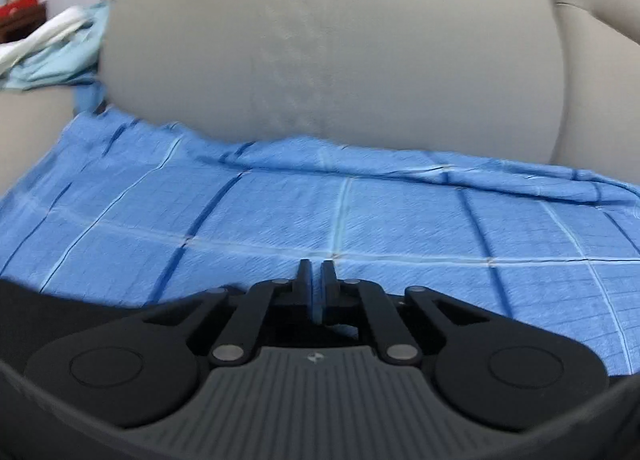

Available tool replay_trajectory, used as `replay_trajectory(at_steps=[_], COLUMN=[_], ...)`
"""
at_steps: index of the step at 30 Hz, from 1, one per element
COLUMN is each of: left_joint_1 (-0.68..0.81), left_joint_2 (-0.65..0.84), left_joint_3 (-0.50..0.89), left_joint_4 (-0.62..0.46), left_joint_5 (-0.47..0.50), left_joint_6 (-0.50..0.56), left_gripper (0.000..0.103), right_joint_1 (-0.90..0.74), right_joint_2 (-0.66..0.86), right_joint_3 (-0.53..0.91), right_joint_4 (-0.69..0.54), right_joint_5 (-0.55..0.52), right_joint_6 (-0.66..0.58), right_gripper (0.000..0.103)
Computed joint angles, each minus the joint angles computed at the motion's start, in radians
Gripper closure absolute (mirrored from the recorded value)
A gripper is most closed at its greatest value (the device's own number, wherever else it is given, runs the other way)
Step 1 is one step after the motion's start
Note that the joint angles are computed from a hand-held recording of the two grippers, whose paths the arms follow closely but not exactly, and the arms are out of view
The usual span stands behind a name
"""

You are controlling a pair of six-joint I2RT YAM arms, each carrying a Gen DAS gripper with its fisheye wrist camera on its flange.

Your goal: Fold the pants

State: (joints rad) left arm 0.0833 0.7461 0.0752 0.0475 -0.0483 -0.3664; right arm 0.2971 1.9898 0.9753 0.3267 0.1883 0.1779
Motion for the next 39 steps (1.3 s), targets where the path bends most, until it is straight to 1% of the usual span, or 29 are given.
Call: replay_trajectory(at_steps=[1, 2, 3, 5, 6, 8, 10, 11, 13, 14, 15, 16, 17, 19, 21, 22, 23, 24, 25, 26, 28, 30, 31, 32, 33, 35, 37, 38, 39], left_joint_1=[-0.009, -0.021, -0.044, -0.068, -0.07, -0.069, -0.114, -0.167, -0.291, -0.352, -0.4, -0.431, -0.438, -0.445, -0.466, -0.484, -0.505, -0.517, -0.526, -0.531, -0.528, -0.511, -0.494, -0.481, -0.472, -0.471, -0.477, -0.485, -0.488], left_joint_2=[-0.023, -0.051, -0.087, -0.122, -0.122, -0.116, -0.148, -0.181, -0.229, -0.234, -0.221, -0.19, -0.151, -0.077, 0.005, 0.048, 0.11, 0.164, 0.234, 0.306, 0.453, 0.535, 0.557, 0.575, 0.587, 0.604, 0.628, 0.64, 0.651], left_joint_3=[-0.003, -0.008, -0.016, -0.019, -0.018, -0.012, -0.014, -0.021, -0.034, -0.04, -0.041, -0.035, -0.028, 0.0, 0.026, 0.036, 0.048, 0.054, 0.065, 0.079, 0.13, 0.162, 0.172, 0.176, 0.176, 0.176, 0.177, 0.178, 0.179], left_joint_4=[-0.011, -0.024, -0.041, -0.056, -0.057, -0.061, -0.071, -0.074, -0.067, -0.051, -0.032, -0.011, 0.009, 0.026, 0.066, 0.1, 0.153, 0.198, 0.248, 0.289, 0.311, 0.308, 0.3, 0.305, 0.316, 0.332, 0.351, 0.359, 0.368], left_joint_5=[-0.021, -0.047, -0.083, -0.138, -0.151, -0.159, -0.221, -0.29, -0.449, -0.53, -0.595, -0.635, -0.647, -0.641, -0.641, -0.648, -0.647, -0.635, -0.616, -0.6, -0.59, -0.582, -0.571, -0.561, -0.559, -0.571, -0.588, -0.601, -0.611], left_joint_6=[-0.01, -0.018, -0.031, -0.05, -0.06, -0.084, -0.1, -0.102, -0.105, -0.102, -0.101, -0.109, -0.124, -0.15, -0.162, -0.157, -0.143, -0.131, -0.119, -0.111, -0.12, -0.149, -0.168, -0.185, -0.194, -0.188, -0.177, -0.177, -0.173], left_gripper=[0.085, 0.083, 0.08, 0.079, 0.079, 0.079, 0.078, 0.076, 0.075, 0.075, 0.074, 0.074, 0.074, 0.074, 0.074, 0.074, 0.074, 0.074, 0.074, 0.073, 0.075, 0.076, 0.076, 0.078, 0.081, 0.082, 0.082, 0.082, 0.082], right_joint_1=[-0.013, -0.031, -0.051, -0.079, -0.089, -0.102, -0.127, -0.156, -0.245, -0.312, -0.382, -0.442, -0.522, -0.706, -0.874, -0.952, -1.026, -1.082, -1.143, -1.191, -1.26, -1.31, -1.33, -1.35, -1.373, -1.443, -1.494, -1.527, -1.567], right_joint_2=[-0.026, -0.062, -0.107, -0.195, -0.234, -0.31, -0.367, -0.389, -0.398, -0.409, -0.434, -0.45, -0.464, -0.456, -0.402, -0.361, -0.314, -0.269, -0.217, -0.172, -0.11, -0.077, -0.077, -0.084, -0.098, -0.121, -0.163, -0.185, -0.2], right_joint_3=[-0.027, -0.072, -0.134, -0.262, -0.318, -0.432, -0.548, -0.6, -0.671, -0.704, -0.721, -0.722, -0.717, -0.669, -0.589, -0.539, -0.484, -0.431, -0.362, -0.311, -0.242, -0.187, -0.175, -0.176, -0.198, -0.239, -0.284, -0.301, -0.301], right_joint_4=[0.011, 0.042, 0.092, 0.191, 0.222, 0.263, 0.31, 0.336, 0.385, 0.414, 0.404, 0.385, 0.361, 0.301, 0.248, 0.229, 0.217, 0.201, 0.169, 0.162, 0.17, 0.152, 0.141, 0.147, 0.181, 0.242, 0.26, 0.25, 0.214], right_joint_5=[-0.01, -0.04, -0.087, -0.157, -0.176, -0.186, -0.189, -0.203, -0.244, -0.281, -0.307, -0.315, -0.336, -0.398, -0.45, -0.461, -0.469, -0.469, -0.469, -0.461, -0.419, -0.392, -0.393, -0.398, -0.415, -0.495, -0.525, -0.539, -0.567], right_joint_6=[0.032, 0.057, 0.067, 0.053, 0.035, -0.019, -0.084, -0.124, -0.218, -0.277, -0.339, -0.386, -0.433, -0.501, -0.523, -0.517, -0.499, -0.474, -0.434, -0.395, -0.343, -0.337, -0.337, -0.333, -0.322, -0.301, -0.258, -0.231, -0.211], right_gripper=[0.068, 0.051, 0.037, 0.034, 0.033, 0.032, 0.032, 0.032, 0.033, 0.032, 0.031, 0.03, 0.029, 0.028, 0.026, 0.026, 0.022, 0.016, 0.014, 0.014, 0.014, 0.014, 0.015, 0.017, 0.017, 0.017, 0.017, 0.017, 0.017])
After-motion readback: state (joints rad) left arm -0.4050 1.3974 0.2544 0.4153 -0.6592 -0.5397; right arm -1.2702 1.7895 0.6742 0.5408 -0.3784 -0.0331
